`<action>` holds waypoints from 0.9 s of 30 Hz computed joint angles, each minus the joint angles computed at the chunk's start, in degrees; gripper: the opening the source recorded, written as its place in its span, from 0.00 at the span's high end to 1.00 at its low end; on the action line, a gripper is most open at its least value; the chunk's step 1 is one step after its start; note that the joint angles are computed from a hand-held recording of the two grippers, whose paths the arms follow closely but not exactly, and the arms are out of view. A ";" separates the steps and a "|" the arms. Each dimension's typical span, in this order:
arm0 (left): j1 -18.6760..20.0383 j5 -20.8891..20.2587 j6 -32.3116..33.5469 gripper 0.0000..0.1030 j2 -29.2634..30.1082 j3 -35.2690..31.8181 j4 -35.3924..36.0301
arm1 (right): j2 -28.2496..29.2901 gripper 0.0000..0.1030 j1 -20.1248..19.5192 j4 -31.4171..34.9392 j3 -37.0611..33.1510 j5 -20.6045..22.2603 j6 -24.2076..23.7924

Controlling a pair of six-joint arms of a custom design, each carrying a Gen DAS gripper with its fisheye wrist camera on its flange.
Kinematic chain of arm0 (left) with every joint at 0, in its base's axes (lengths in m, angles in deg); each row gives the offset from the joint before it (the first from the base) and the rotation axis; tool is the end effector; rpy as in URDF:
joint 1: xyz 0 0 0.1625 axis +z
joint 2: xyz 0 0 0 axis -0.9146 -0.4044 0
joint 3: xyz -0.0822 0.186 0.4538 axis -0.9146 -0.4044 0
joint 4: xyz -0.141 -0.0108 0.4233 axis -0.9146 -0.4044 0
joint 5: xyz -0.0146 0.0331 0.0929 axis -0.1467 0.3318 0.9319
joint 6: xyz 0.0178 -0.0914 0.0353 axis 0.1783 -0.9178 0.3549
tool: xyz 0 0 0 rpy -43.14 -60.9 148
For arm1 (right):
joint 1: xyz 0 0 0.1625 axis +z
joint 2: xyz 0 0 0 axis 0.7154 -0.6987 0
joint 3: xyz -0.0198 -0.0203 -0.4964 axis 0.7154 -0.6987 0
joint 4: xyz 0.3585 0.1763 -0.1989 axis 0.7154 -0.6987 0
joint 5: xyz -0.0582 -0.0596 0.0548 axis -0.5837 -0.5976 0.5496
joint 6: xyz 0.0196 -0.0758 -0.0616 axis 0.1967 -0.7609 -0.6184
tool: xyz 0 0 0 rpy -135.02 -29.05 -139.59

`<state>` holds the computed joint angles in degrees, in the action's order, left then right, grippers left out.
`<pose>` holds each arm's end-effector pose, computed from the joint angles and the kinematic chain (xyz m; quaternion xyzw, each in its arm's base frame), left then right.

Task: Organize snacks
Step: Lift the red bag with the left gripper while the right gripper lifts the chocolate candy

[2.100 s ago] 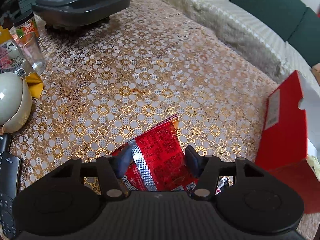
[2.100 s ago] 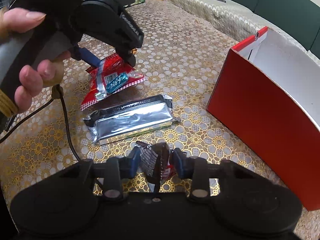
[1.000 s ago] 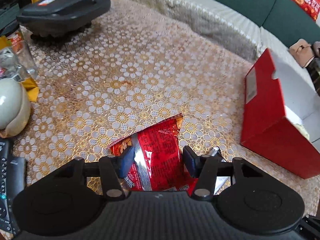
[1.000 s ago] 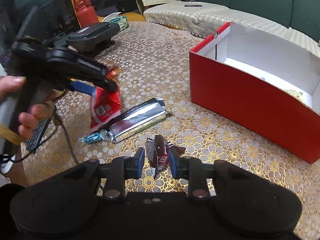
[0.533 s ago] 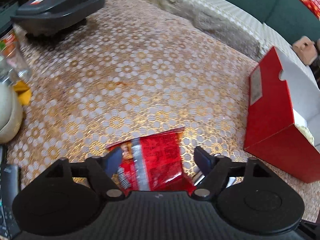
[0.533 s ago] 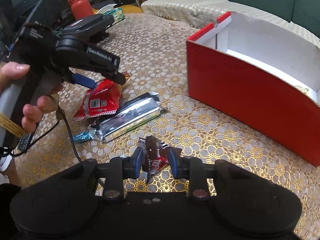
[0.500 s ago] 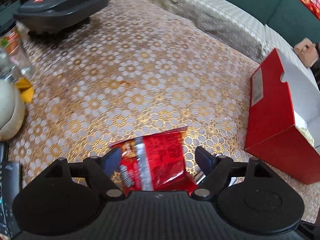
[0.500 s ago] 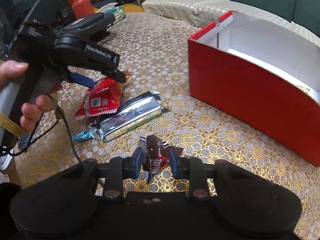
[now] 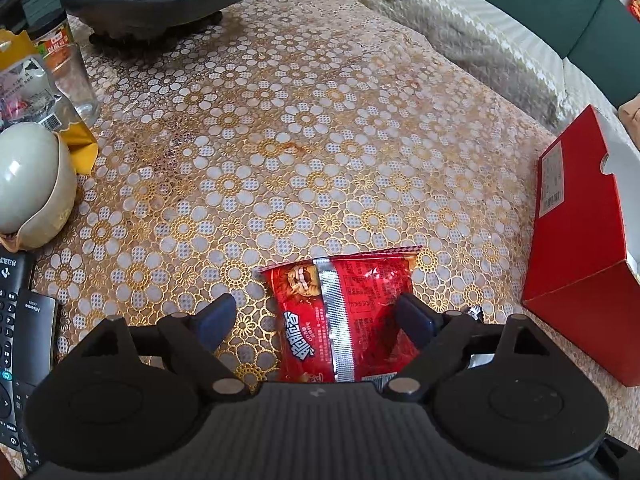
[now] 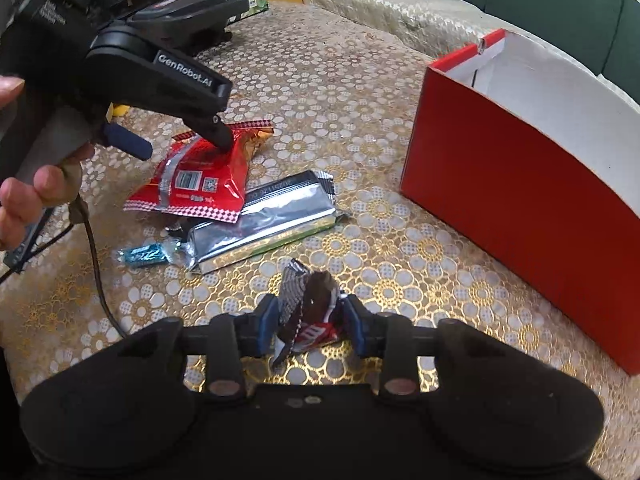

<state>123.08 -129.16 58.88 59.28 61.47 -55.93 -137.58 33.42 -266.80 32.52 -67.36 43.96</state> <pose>-0.3480 -0.8932 -0.1080 0.1375 0.9326 -0.1645 0.2904 -0.0502 -0.7420 0.2433 0.1441 -0.8934 0.2530 0.3420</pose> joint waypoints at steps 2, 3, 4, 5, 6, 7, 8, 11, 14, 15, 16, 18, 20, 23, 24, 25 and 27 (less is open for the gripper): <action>-0.14 -0.11 0.02 0.15 -0.26 0.40 -0.51 | 0.63 0.60 -0.05 -0.62 -0.41 -0.57 -0.89; -0.19 -0.25 0.01 0.15 -0.44 0.67 -0.85 | 0.89 0.59 -0.07 -0.83 -0.60 -0.87 -0.98; -0.22 -0.37 -0.22 0.15 -0.56 0.78 -1.02 | 0.95 0.58 -0.19 -1.16 -0.60 -0.57 -1.25; -0.24 -0.50 -0.59 0.15 -0.60 0.77 -1.15 | 0.97 0.58 -0.27 -1.19 -0.67 -0.37 -1.34; -0.21 -0.66 -1.00 0.14 -0.40 0.34 -0.82 | 1.03 0.58 -0.32 -1.41 -0.66 -0.23 -1.55; -0.20 -0.92 -1.21 0.14 -0.10 -0.22 -0.20 | 1.08 0.57 -0.37 -1.60 -0.59 0.03 -1.80; -0.22 -1.06 -0.93 0.14 0.33 -0.90 0.60 | 1.22 0.57 -0.34 -2.22 -0.47 -0.10 -2.58; -0.48 0.02 0.12 0.13 1.26 -1.55 1.19 | 1.26 0.56 -0.42 -2.89 -0.24 0.13 -3.26; -0.42 0.35 -0.57 0.13 2.15 -2.81 3.12 | 1.26 0.56 -0.51 -3.28 -0.12 0.50 -3.79; -0.43 0.46 -0.42 0.13 2.45 -3.24 4.01 | 1.29 0.56 -0.57 -3.48 -0.07 0.68 -4.09; -0.48 0.59 0.06 0.13 2.58 -3.19 4.18 | 1.29 0.56 -0.62 -3.60 -0.03 0.84 -4.39; -0.52 0.56 0.82 0.15 2.42 -2.39 3.52 | 1.09 0.57 -0.72 -3.86 0.32 1.25 -4.61; -0.54 0.56 1.10 0.25 2.13 -1.58 2.50 | 1.08 0.57 -0.69 -4.52 0.61 1.15 -4.81; -0.50 0.39 1.80 0.30 1.71 -0.79 1.14 | 1.02 0.59 -0.71 -5.25 0.88 1.21 -4.68; -0.43 0.10 1.88 0.30 1.45 -0.28 0.42 | 0.87 0.59 -0.79 -5.14 0.98 1.45 -4.09; -0.42 0.05 1.79 0.30 1.17 0.35 -0.26 | 0.75 0.61 -0.83 -5.07 1.06 1.51 -3.66; -0.25 -0.43 1.58 0.30 0.61 1.14 -0.80 | 0.55 0.63 -0.84 -5.26 1.24 1.40 -2.92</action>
<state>122.83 -129.59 60.45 59.89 62.62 -56.73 -137.03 32.57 -272.06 33.76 -65.96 41.04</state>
